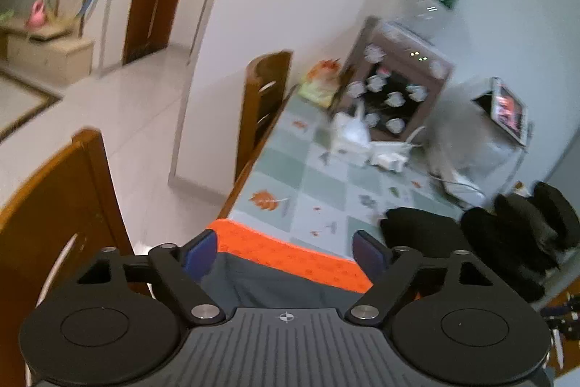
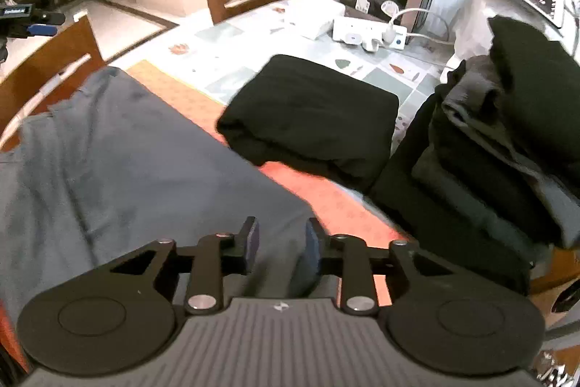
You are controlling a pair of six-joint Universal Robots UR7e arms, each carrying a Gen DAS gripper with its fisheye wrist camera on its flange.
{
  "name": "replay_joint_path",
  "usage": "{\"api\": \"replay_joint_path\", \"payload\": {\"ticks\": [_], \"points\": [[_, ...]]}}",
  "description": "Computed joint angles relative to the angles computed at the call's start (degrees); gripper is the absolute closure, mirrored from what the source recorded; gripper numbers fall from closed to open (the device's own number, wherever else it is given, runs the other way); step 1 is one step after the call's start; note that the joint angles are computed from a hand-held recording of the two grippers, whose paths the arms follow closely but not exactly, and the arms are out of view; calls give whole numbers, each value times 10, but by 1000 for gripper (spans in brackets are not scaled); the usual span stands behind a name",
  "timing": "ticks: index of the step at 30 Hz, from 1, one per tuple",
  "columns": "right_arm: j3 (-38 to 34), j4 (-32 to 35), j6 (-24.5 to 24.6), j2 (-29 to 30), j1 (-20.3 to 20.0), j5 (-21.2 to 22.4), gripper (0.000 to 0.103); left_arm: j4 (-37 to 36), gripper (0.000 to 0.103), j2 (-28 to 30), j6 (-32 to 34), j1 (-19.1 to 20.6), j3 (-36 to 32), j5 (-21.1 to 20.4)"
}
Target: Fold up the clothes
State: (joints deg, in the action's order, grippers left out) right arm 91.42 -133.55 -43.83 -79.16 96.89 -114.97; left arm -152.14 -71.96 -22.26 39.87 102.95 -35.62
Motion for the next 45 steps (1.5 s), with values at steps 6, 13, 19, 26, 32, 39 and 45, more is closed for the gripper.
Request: {"api": "replay_joint_path", "payload": {"ticks": [6,13,19,26,32,39,45], "points": [[71,10,11,-80,16,13,52,22,1,-38,-11,-81,62,52],[164,-42,17,-164,24,30,12,86,0,-65,-118,-159,123,103],[247,-110,-1,-228,23,60,7,214,0,-93,-298,-206,159,124],[309,-99,4,-275,25,68,7,398,0,-156,-526,-244,187,111],[380,-132,40,-298,49,39,11,571,0,-210,-613,-250,189,70],[447,-146,150,-286,92,4,26,565,0,-272,-434,-213,213,-25],[488,-165,224,-252,141,-4,36,493,6,-301,-249,-160,237,-84]]}}
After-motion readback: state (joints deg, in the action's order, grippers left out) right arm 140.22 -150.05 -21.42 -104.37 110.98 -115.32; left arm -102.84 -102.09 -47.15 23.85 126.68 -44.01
